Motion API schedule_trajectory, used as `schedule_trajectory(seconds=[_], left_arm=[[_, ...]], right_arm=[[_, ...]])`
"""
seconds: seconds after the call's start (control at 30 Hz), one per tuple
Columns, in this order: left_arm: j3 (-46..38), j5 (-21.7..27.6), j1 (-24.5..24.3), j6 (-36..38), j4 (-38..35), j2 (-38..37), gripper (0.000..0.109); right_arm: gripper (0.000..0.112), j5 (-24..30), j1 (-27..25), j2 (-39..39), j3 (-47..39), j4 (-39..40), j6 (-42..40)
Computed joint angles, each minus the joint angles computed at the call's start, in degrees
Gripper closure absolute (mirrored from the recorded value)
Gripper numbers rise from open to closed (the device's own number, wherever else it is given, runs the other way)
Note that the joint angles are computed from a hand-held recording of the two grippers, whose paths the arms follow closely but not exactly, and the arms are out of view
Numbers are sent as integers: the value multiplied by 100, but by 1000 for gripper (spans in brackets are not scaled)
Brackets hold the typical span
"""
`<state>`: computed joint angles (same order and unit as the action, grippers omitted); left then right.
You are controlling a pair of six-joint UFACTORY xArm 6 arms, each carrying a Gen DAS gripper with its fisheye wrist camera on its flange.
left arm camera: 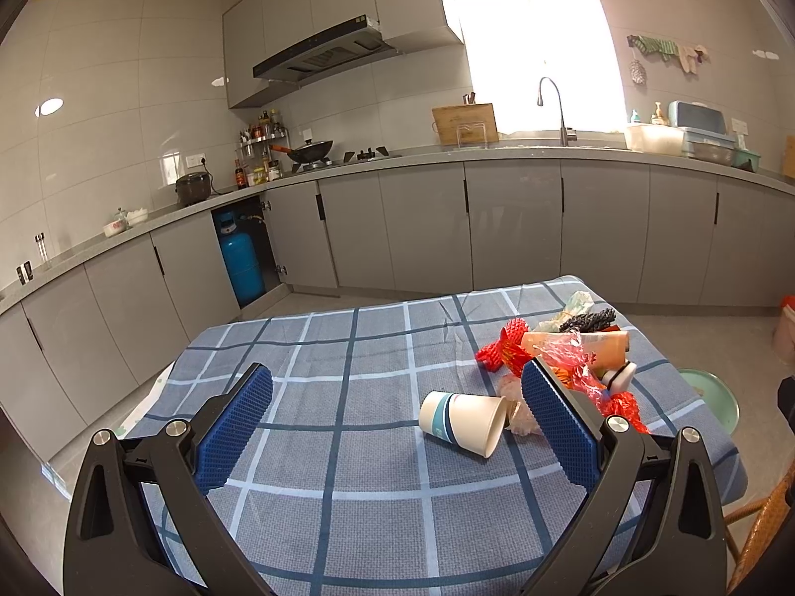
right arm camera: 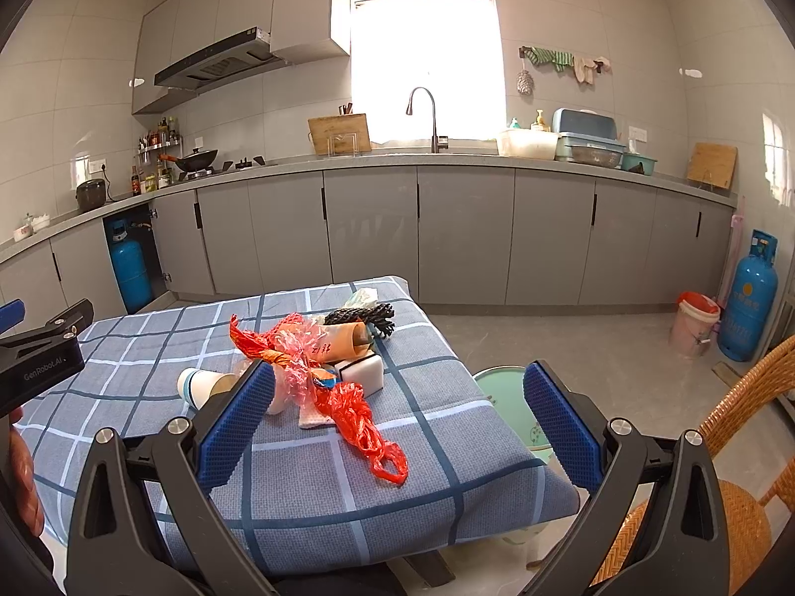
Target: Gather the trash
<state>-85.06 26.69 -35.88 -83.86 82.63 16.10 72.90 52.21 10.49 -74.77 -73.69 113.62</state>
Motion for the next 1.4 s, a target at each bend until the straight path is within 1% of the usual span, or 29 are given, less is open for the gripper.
schedule_trajectory(seconds=[0.73,1.03,1.4], left_arm=[[0,-19,11,22,-14,-14,10],[-17,-24,8,8,-5,-12,10],[-34,-22,5,8,-2,0,10]], right_arm=[[14,-32,-20,51,-65,-8,-14],[14,-53,3,252,-265,-57,-3],[14,-124,-15,121,-119,-98,38]])
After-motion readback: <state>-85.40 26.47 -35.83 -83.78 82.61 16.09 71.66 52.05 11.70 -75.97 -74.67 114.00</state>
